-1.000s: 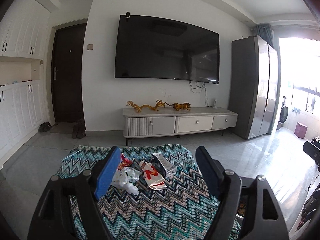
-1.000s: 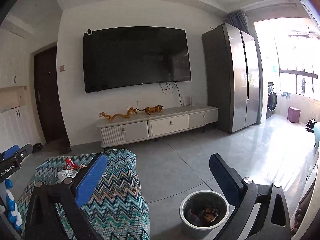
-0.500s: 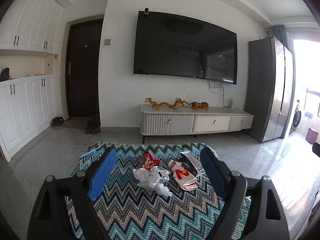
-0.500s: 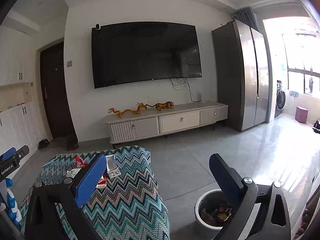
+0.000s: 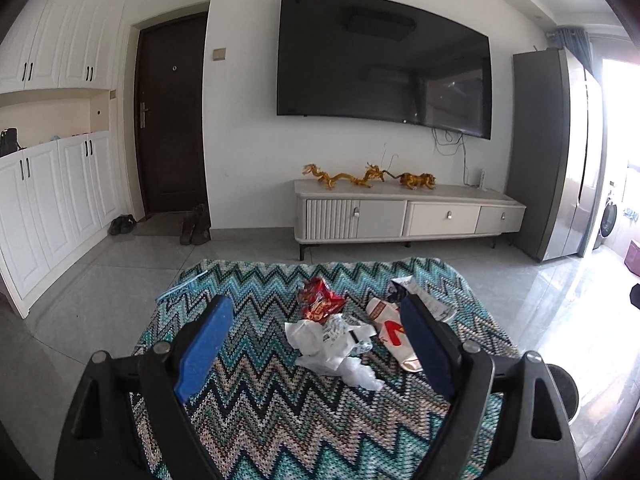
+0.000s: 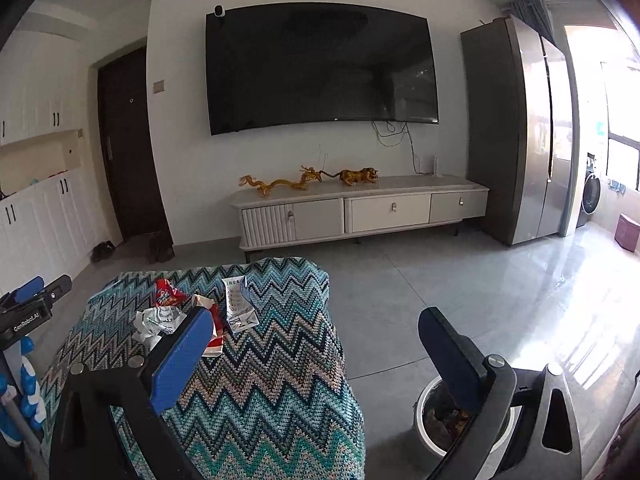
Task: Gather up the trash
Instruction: 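Move both tools back over the blanket, then grasp the white plastic bag with the left tool while the right tool grasps the white milk carton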
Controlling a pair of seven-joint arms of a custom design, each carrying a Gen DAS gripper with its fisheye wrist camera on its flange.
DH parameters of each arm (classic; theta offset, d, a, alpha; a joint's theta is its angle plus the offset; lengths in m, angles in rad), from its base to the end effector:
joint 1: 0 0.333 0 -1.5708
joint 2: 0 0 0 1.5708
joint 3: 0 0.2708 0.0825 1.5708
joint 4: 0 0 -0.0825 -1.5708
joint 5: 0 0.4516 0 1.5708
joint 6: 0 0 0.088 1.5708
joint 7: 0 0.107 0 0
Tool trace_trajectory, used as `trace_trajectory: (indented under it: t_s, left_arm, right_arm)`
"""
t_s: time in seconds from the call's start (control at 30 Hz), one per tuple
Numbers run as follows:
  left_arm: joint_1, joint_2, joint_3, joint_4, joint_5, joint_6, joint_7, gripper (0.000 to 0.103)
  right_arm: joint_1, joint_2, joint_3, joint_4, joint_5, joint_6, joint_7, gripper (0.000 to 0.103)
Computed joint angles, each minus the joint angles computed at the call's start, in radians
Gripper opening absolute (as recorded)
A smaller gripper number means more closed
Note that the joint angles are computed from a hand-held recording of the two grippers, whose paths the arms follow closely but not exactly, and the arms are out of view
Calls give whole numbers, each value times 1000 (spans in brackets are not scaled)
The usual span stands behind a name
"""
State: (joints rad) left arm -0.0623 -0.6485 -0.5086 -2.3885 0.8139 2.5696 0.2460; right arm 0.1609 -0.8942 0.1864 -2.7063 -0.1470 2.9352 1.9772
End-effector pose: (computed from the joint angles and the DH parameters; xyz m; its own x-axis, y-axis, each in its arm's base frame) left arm 0.4201 -0.3066 0.5459 0.1615 -0.9867 0.0167 -0.4076 -0.0821 -0.9095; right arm 0.4065 0.1612 0.5639 0.1368 -0.9875 -0.0787 -0.4365 0.0112 -0.8996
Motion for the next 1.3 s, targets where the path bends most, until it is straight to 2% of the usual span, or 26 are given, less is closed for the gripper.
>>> trace_trajectory:
  t_s: [0.27,0.43,0.63,0.7,0.87,0.93,1.03,1.3]
  left_arm:
    - [-9,50,122,-62,-99,75,146,86]
    - [-26,104,184,-81,-216,169,275,85]
    - [-33,246,182,-10,-303,265,424,85]
    - [-32,297,173,29,-308,265,457,85]
    - [-44,409,186,101,-319,247,489,84]
    - [-59,436,206,113,-346,244,504,74]
    - [-84,466,240,122,-414,245,551,65]
    - [-118,457,271,82,-552,295,638,64]
  right_arm:
    - [90,242,-78,136,31,20,-138,103]
    - [202,409,-170,243,135,30,-279,103]
    - [297,600,-242,387,326,13,-475,103]
    - [310,660,-249,438,389,0,-539,103]
    - [296,771,-224,538,502,-38,-657,103]
    - [284,814,-210,582,554,-58,-704,103]
    - [253,887,-181,662,610,-92,-753,103]
    - [148,1081,-87,881,635,-191,-736,103]
